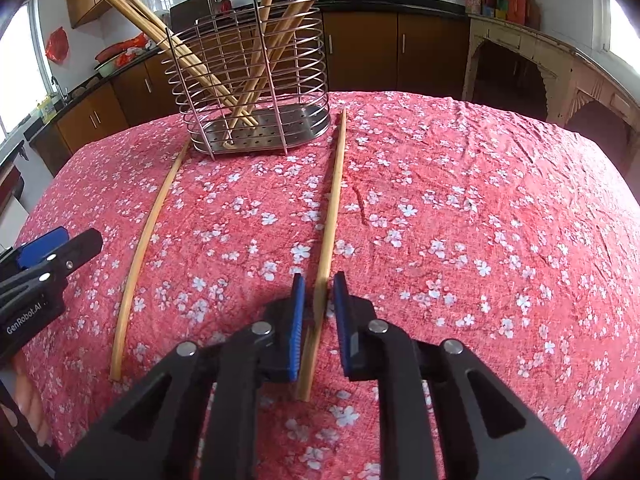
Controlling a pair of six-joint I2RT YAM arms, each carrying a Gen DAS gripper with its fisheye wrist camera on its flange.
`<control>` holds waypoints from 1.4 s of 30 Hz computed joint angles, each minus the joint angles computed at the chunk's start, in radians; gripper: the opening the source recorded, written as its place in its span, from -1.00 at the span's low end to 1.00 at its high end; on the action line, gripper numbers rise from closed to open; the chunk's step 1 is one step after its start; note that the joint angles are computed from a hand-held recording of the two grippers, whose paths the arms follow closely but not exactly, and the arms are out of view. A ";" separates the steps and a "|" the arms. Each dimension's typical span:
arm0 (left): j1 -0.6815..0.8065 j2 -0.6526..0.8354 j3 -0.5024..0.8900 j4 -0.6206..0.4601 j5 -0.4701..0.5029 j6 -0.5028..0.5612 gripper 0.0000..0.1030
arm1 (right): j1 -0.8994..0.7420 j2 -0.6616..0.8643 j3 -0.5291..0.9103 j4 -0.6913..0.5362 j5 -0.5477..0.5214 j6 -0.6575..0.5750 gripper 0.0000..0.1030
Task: Organize utensils
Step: 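Move the left tool to the last chopstick while the right tool grasps another chopstick, then close the left tool on the last wooden chopstick while the right tool holds its chopstick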
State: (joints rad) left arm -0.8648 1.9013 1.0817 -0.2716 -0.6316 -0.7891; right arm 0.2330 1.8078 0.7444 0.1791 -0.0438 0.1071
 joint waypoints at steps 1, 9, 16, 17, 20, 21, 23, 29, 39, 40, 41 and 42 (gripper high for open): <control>-0.001 0.005 0.006 -0.003 -0.001 -0.001 0.19 | 0.000 0.000 0.000 0.000 0.000 -0.001 -0.69; -0.001 0.027 0.034 -0.024 0.009 -0.004 0.19 | -0.024 0.014 0.016 -0.007 0.025 0.002 -0.85; 0.000 0.047 0.059 -0.025 0.034 0.001 0.19 | -0.158 0.037 0.054 -0.036 0.033 0.083 -0.85; 0.002 0.051 0.063 -0.021 0.046 0.001 0.19 | -0.168 0.039 0.056 -0.037 0.025 0.083 -0.85; 0.010 0.063 0.075 -0.004 0.085 0.001 0.19 | -0.176 0.040 0.051 -0.029 0.022 0.062 -0.85; 0.009 0.070 0.084 -0.006 0.087 0.000 0.16 | -0.171 0.041 0.048 -0.021 0.032 0.055 -0.85; 0.005 0.090 0.108 -0.017 0.088 0.002 0.11 | -0.170 0.043 0.043 -0.010 0.034 0.042 -0.85; -0.002 0.170 0.203 -0.096 0.097 -0.014 -0.46 | -0.151 0.035 0.024 0.005 0.035 0.034 -0.85; 0.074 0.136 0.139 -0.103 0.080 -0.025 -0.86 | -0.125 0.032 0.005 0.031 0.021 -0.008 -0.85; 0.084 0.127 0.124 -0.096 0.080 -0.019 -0.86 | -0.121 0.033 0.006 0.030 0.022 -0.008 -0.85; 0.096 0.118 0.109 -0.089 0.080 -0.010 -0.86 | -0.118 0.032 0.006 0.029 0.021 -0.008 -0.85; 0.111 0.105 0.088 -0.074 0.082 0.001 -0.86 | -0.117 0.033 0.008 0.028 0.021 -0.010 -0.85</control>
